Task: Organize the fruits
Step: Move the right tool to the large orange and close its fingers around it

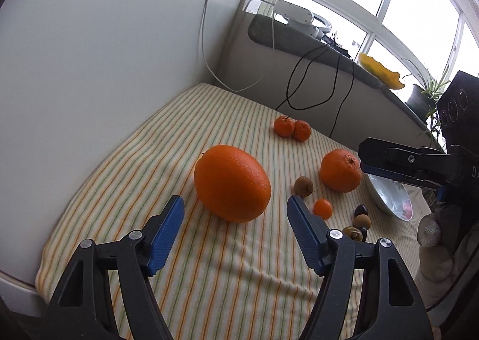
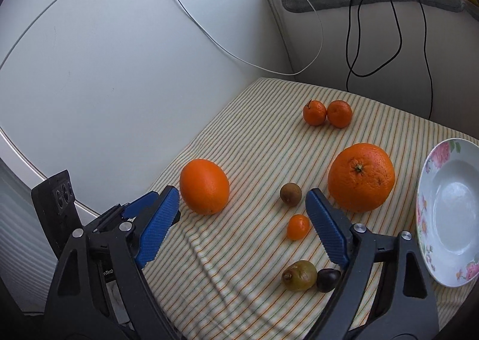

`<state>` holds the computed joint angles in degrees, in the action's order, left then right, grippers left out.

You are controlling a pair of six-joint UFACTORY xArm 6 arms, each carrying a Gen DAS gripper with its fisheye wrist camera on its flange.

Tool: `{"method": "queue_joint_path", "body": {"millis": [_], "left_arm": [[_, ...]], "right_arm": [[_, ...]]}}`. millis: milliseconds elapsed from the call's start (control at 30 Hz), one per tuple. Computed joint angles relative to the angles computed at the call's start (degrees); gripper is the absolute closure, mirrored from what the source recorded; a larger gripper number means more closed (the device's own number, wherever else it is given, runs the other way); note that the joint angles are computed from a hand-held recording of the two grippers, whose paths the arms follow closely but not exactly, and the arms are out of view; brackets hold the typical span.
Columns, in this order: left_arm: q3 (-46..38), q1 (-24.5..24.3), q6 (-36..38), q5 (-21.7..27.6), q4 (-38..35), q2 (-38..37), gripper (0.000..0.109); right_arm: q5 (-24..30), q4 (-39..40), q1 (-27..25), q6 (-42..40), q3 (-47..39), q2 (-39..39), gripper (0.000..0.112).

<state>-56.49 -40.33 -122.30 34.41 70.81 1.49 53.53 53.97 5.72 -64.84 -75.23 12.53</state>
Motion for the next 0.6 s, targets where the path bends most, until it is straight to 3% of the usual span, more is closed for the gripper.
{"method": "queue_joint_path", "body": {"millis": [600], "left_arm": [[0.9,5.4,-6.8,-10.4,5.7,2.2,0.040]], "right_arm": [[8.0,-7.5,6.1,10.5,-12.5,13.5,0.038]]}}
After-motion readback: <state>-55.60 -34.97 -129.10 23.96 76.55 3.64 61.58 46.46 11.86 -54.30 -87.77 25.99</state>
